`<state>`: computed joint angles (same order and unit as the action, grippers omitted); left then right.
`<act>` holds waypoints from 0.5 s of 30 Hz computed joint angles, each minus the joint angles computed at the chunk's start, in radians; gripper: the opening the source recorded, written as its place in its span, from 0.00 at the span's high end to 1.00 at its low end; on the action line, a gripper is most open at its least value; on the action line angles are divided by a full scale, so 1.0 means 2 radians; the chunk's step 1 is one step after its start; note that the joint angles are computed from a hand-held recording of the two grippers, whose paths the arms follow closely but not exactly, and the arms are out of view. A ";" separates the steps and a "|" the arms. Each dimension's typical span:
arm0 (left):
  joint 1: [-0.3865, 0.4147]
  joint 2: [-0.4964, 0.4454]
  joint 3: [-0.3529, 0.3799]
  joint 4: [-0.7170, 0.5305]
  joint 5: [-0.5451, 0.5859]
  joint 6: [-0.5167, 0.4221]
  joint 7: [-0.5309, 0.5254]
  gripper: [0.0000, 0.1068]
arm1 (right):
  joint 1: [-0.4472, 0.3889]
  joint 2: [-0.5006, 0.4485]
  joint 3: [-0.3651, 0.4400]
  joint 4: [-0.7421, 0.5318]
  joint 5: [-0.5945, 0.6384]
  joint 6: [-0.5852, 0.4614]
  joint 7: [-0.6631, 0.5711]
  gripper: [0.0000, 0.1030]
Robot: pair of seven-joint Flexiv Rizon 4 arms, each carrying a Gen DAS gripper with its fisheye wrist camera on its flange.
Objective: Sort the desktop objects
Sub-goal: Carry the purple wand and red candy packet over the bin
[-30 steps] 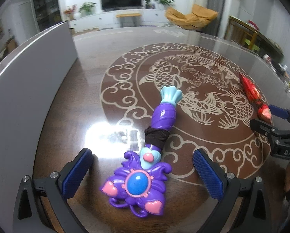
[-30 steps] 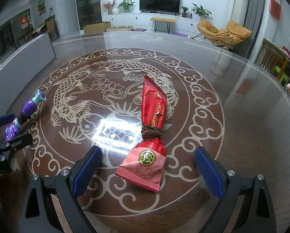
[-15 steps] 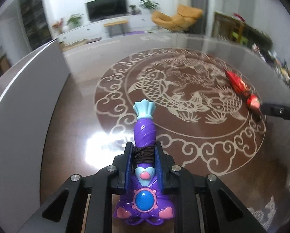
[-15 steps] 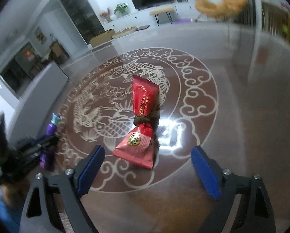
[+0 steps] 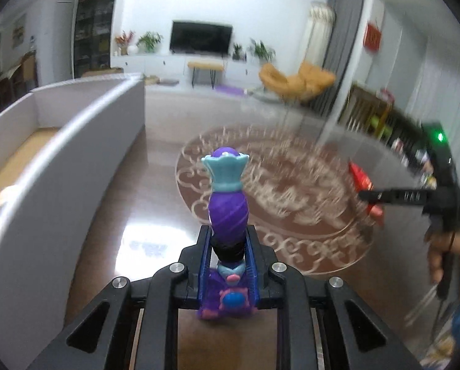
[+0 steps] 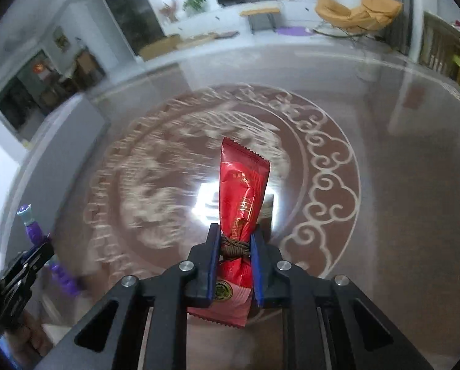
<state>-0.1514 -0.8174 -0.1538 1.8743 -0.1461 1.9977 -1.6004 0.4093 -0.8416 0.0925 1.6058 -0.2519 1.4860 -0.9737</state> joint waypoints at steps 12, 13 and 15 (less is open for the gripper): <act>0.148 0.182 -0.024 0.160 0.100 0.045 -0.120 0.81 | 0.023 -0.008 0.163 -0.110 -0.021 -0.001 -0.114 0.81; 0.158 0.198 -0.016 0.168 0.103 0.028 -0.119 0.81 | 0.031 -0.025 0.184 -0.140 -0.022 -0.018 -0.131 0.81; 0.158 0.218 0.011 0.179 0.096 0.000 -0.106 0.81 | 0.050 -0.054 0.211 -0.191 -0.024 -0.051 -0.162 0.81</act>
